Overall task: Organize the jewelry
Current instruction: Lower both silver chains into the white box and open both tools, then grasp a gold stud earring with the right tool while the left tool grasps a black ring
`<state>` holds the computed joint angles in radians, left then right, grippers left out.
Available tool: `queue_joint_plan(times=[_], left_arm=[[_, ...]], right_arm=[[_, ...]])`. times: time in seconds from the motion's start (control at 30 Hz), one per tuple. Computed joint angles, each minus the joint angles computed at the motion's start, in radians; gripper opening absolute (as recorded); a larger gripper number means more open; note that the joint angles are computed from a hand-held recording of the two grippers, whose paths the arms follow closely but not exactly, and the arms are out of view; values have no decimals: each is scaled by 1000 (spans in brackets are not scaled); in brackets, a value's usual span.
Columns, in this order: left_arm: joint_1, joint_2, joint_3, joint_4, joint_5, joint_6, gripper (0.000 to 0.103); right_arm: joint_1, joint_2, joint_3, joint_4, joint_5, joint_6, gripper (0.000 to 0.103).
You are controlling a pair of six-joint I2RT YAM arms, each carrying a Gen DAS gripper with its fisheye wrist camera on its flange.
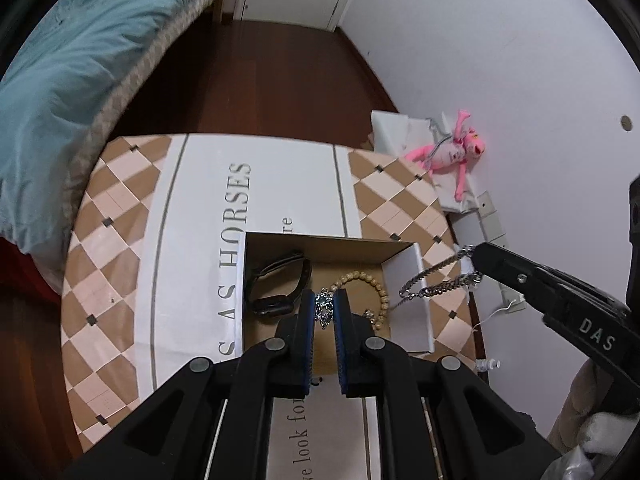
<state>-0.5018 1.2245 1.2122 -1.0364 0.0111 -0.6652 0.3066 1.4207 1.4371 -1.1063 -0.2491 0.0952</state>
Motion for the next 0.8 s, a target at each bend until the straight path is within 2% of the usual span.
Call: queue_joint_plan(times=[0.2,0.3,0.37,0.43,0.5,0.57,0.63,0.7,0.77,0.8], left_arm=[[10,105,34,-60,-33,-2,11],[3,128,41,-83,-89,0,11],[2,126,38,-86,-112,-4,26],[6,123,37,-87,-134,-7,67],[1,105,26,-87,-178,-17,76],[3,100,18,-94,-202,-19,78],[7,101,8,-93,-213,-21,99],[-5,91,-15,-86,-236,-29,100],[-32,79,-41,-84,-271,-44,100],[-46,70,-58,-80,-286,-53,100]], right_arm=[[36,123,28,4,40,-46,4],[40,187,53,-27,36,-49,5],[44,202,47,-22,54,-52,5],[51,195,26,-7,94,-50,8],[55,174,-4,9,126,-46,24],[59,147,-43,31,160,-45,62],[64,120,-76,48,193,-39,67],[72,89,-118,69,233,-30,69],[79,55,-170,86,262,-13,90],[83,40,-192,94,274,-9,93]])
